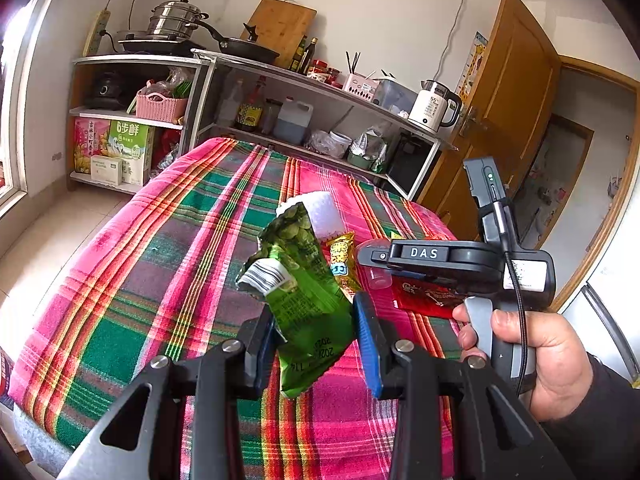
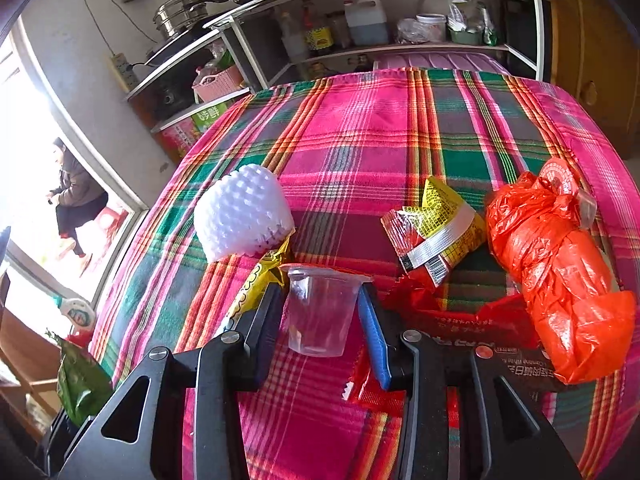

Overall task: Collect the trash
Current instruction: 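Grasp the clear plastic cup with the right gripper while the left gripper holds the green wrapper, then carry the green wrapper and clear cup with both grippers over the bin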

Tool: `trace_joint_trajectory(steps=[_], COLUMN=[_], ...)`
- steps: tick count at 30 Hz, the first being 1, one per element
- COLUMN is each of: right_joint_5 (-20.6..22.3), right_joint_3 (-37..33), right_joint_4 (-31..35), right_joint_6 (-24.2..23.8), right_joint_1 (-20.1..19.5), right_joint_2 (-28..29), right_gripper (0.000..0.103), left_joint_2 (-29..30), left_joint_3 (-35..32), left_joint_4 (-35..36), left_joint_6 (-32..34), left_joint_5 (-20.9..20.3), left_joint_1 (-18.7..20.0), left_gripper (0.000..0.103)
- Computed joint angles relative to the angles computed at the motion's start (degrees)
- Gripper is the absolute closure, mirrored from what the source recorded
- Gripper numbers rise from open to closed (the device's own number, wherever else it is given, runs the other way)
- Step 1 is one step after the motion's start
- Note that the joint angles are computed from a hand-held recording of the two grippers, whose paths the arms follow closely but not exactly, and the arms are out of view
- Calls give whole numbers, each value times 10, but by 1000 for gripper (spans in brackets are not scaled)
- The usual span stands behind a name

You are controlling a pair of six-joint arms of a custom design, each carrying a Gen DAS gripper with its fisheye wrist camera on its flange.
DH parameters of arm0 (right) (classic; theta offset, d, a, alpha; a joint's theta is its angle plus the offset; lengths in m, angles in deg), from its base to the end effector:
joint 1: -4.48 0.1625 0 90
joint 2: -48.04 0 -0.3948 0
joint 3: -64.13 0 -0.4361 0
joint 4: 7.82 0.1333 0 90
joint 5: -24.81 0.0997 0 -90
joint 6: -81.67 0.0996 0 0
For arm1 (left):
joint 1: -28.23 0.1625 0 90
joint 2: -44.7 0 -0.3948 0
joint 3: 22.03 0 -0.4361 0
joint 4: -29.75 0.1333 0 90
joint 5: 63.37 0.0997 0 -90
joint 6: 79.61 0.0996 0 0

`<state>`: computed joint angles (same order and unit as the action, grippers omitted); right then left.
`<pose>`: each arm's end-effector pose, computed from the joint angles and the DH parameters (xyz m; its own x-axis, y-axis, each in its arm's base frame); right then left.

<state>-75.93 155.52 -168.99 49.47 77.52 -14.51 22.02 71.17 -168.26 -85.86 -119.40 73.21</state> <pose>-0.0955 -0.7065 0.2973 -0.8792 -0.0327 0.4754 -0.2988 0.8150 -0.4964 -0.3185 -0.5854 -0.1013 -0.8830 0.2831 -0.3745 0.4679 0.5952 -0.6533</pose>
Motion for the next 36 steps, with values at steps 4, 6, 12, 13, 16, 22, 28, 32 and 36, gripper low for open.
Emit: trace_joint_trajectory(steps=[4,6,12,13,16,22,28,32,36], right_joint_5=[-5,-1,16,20,37,71,98,117,139], right_joint_3=[1,8,62,75,112,175,221,245,261], right_joint_4=[-2,-5,-38,-43,-53,-67,-85,-94,-96], right_joint_6=[-8,-15,-55,-62,-75,-83,-92,-91,-85], right_joint_1=[0,0,-1,-2,-12,-48,-92,-118,-149], right_joint_2=[2,-5,-52,-63,-104,-184,-250,-285,-317], right_gripper=[68,68,68,68,68,68,68,68,68], left_joint_2=[2,3,6,7,11,25,48,65,83], left_joint_3=[-2,-4,-11,-12,-16,-31,-59,-83,-111], left_joint_4=[8,12,27,30,38,62,98,123,147], left_joint_6=[-3,-3,-7,-7,-9,-6,-1,6,17], left_joint_5=[-2,-1,8,9,8,-1,-17,-33,-50], left_joint_1=[-1,-2,-8,-10,-17,-38,-62,-76,-88], left_gripper=[66,66,66,66,66,65,65,65,65])
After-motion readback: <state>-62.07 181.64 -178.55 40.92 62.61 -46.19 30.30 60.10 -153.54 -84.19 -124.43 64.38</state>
